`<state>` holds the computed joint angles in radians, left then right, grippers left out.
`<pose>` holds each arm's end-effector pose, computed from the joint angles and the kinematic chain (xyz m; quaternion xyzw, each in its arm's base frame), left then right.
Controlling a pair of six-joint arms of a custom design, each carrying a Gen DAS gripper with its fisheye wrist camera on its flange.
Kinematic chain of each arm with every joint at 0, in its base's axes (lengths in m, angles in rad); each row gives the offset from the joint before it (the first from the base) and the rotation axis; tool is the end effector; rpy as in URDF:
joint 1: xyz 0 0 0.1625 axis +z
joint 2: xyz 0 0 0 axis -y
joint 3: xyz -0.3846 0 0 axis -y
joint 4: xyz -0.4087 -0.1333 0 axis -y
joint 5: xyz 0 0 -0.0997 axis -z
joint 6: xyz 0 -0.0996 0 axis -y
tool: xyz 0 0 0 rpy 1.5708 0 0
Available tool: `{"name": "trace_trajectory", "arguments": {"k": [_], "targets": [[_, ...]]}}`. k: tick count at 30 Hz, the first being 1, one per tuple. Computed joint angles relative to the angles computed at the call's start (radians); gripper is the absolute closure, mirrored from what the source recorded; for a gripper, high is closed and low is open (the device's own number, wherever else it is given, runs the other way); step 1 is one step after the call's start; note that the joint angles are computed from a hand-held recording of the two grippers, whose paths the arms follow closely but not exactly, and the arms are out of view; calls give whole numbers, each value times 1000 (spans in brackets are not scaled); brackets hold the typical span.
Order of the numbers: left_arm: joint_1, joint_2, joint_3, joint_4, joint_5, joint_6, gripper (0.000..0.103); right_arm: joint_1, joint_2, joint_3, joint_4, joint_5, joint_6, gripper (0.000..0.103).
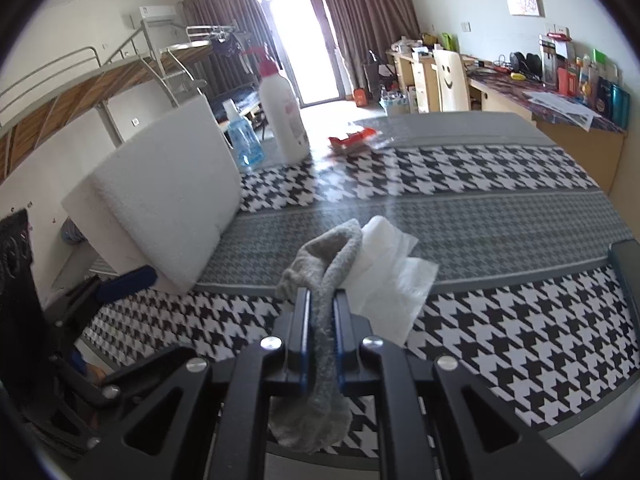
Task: Organize soft objects
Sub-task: 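Lift the grey cloth with the right gripper off the white tissue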
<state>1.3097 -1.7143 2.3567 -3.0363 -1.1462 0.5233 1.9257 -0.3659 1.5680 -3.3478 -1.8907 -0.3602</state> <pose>0.0635 -0.4378 0.3097 0.2646 0.8601 -0.3625 0.2426 0.3186 -0.5661 -0.1063 0.2890 -0.9027 0.2795 0.1535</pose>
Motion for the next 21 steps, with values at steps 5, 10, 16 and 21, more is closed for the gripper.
{"name": "trace_trajectory", "arguments": {"k": [5,10,16,21], "targets": [[-3,-2,2,6,8,-6,1,0,16,-7,-4,-59,-15,89],[-5,9,-2,2,14,-10,1,13,25,0,-68,-81,-67,73],[2,1,-1,0,12,-17,1,29,55,-30,-109,-107,-135,60],[1,-13,7,-7,19,-15,1,17,61,-53,-36,-76,-140,60]]}}
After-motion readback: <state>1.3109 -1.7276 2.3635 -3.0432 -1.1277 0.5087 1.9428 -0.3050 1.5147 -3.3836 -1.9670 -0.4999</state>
